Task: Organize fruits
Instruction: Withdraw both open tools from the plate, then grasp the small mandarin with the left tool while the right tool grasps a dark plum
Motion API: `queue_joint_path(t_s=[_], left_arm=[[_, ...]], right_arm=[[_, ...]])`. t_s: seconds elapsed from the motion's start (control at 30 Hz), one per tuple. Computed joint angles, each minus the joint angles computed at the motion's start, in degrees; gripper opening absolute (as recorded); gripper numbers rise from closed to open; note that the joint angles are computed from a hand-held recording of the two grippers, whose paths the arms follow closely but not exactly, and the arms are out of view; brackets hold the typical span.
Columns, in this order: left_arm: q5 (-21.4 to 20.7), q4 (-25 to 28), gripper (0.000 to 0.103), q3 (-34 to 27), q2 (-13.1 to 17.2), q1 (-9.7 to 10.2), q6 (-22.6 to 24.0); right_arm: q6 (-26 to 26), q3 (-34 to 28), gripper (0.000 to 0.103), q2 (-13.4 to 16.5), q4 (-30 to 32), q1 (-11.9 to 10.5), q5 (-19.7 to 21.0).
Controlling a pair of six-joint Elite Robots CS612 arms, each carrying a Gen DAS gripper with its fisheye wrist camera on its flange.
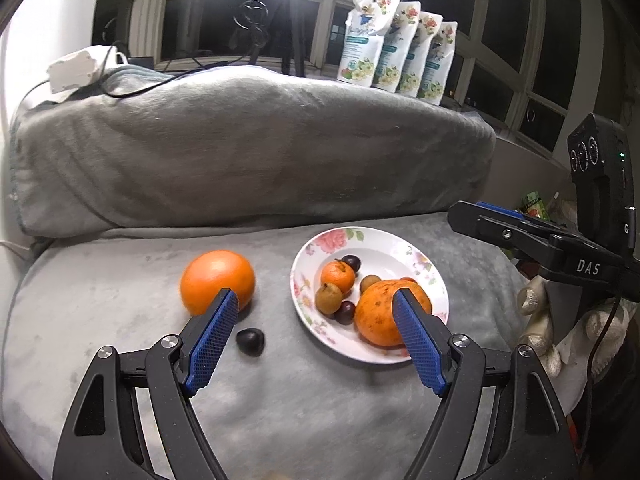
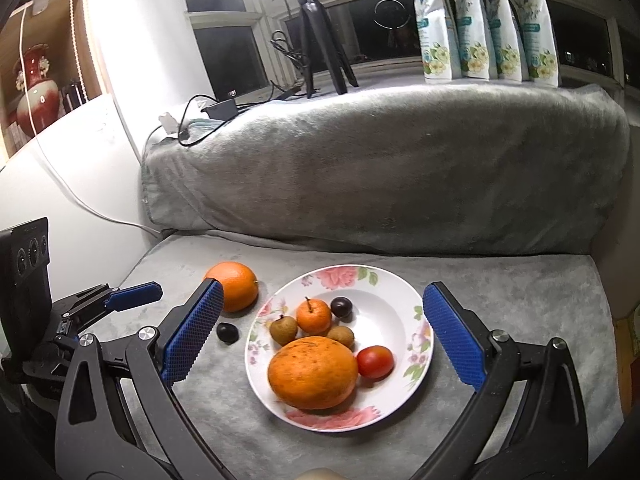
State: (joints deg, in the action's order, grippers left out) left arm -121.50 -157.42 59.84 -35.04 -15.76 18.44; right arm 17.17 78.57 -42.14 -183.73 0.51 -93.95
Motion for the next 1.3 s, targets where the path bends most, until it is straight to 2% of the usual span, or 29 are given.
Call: queue_joint_path(t_s=[0.43, 0.73, 0.93, 1.1, 1.3], left_arm=[[2.6, -0.8, 0.08, -1.7, 1.3, 3.26, -5.7], [5.3, -0.1, 0.079, -2.3, 2.1, 5.24, -9.4], [5.4, 1.0, 0.069, -0.9, 1.8, 5.66, -8.5], [4.3, 1.2, 0.067, 0.3, 1.4, 5.91, -8.2], [3.2, 2.1, 0.057, 1.3, 1.0, 5.79, -6.8]], right_arm=[[-3.2, -1.2, 0.102, 0.5, -0.2, 1.4, 1.5], [-5.4, -3.4, 0.102, 1.7, 2.3, 2.0, 5.1], [-7.9, -4.9, 0.102, 2.7, 4.7, 2.5, 7.4], [-12.5, -7.0, 0.101, 3.7, 8.2, 3.4, 7.4], [-17.7, -9.9, 0.091, 5.3, 12.8, 4.2, 8.5]])
